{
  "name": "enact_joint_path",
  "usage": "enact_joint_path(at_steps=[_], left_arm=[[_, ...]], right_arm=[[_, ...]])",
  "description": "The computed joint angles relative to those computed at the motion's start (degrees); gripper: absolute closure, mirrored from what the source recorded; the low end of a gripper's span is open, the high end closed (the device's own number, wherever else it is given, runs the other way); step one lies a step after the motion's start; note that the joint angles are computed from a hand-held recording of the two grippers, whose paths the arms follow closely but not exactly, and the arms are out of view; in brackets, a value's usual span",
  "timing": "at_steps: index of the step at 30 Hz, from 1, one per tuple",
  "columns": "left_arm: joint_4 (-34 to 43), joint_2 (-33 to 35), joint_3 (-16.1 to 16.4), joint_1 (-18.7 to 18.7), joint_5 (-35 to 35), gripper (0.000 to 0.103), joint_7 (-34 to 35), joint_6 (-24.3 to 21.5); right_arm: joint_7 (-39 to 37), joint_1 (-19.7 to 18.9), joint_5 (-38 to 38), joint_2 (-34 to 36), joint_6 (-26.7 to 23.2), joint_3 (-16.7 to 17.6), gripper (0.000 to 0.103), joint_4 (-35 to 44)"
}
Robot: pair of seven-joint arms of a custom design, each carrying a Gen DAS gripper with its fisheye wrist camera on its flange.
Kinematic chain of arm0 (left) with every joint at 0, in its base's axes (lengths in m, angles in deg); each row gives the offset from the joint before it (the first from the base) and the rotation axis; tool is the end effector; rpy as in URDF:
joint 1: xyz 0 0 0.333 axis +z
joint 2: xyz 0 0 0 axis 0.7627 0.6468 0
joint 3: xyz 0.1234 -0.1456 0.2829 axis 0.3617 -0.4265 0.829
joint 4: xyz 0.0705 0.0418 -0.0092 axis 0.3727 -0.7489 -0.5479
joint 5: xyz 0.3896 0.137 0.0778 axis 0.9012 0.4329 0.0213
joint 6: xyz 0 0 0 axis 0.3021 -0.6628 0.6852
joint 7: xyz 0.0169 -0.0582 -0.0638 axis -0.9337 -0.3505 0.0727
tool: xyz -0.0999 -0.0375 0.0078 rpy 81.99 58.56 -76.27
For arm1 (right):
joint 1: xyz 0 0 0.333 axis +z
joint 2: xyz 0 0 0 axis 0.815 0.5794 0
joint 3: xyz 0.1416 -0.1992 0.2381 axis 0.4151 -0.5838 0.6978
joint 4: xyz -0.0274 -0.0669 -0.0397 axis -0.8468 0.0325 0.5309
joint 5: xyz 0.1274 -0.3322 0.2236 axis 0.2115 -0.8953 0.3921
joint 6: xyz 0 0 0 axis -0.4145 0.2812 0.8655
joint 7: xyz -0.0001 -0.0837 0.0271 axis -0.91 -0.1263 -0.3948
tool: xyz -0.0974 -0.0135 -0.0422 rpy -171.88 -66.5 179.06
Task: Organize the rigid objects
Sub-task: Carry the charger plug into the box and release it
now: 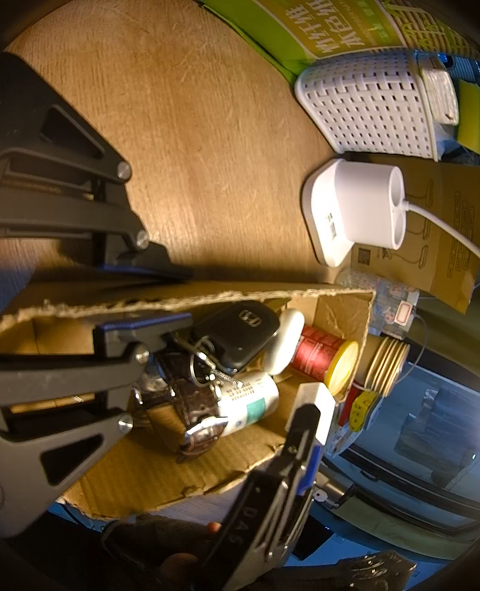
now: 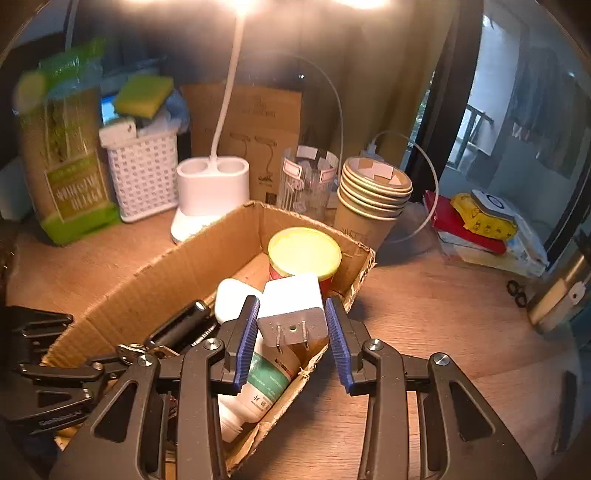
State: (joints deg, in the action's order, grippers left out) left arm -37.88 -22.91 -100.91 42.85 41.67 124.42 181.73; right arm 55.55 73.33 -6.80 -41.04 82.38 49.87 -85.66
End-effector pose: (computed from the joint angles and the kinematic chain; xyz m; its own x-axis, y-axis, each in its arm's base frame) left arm 0.5880 -0.2663 0.4320 -0.3678 -0.8912 0.2655 -0.7266 0.0972 -0.6802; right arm 0.5915 0.2547 0.5105 0.1872 -0.9676 0.1692 -0.6532 -0.2512 -0.7143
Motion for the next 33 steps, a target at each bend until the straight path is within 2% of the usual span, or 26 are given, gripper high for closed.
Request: enact_joint_path(at_steps=[9, 16, 33], left_arm=[[0.03, 0.02, -0.04, 0.07, 0.16, 0.084, -0.11, -0.01], [0.02, 0.03, -0.03, 0.07, 0.23, 0.084, -0.16, 0.01], [0.03, 0.03, -0.1, 0.1, 0.15, 0.084, -0.12, -0.01]], right_arm=[[-2.2, 1.68, -0.99, 1.84, -7.9, 0.49, 0.064, 3.32], [-2.52, 2.63, -2.55, 2.51, -10.09, 0.27, 0.064, 4.47], [0.8, 2.07, -4.02, 1.01, -9.03, 0.28, 0.064, 2.91]])
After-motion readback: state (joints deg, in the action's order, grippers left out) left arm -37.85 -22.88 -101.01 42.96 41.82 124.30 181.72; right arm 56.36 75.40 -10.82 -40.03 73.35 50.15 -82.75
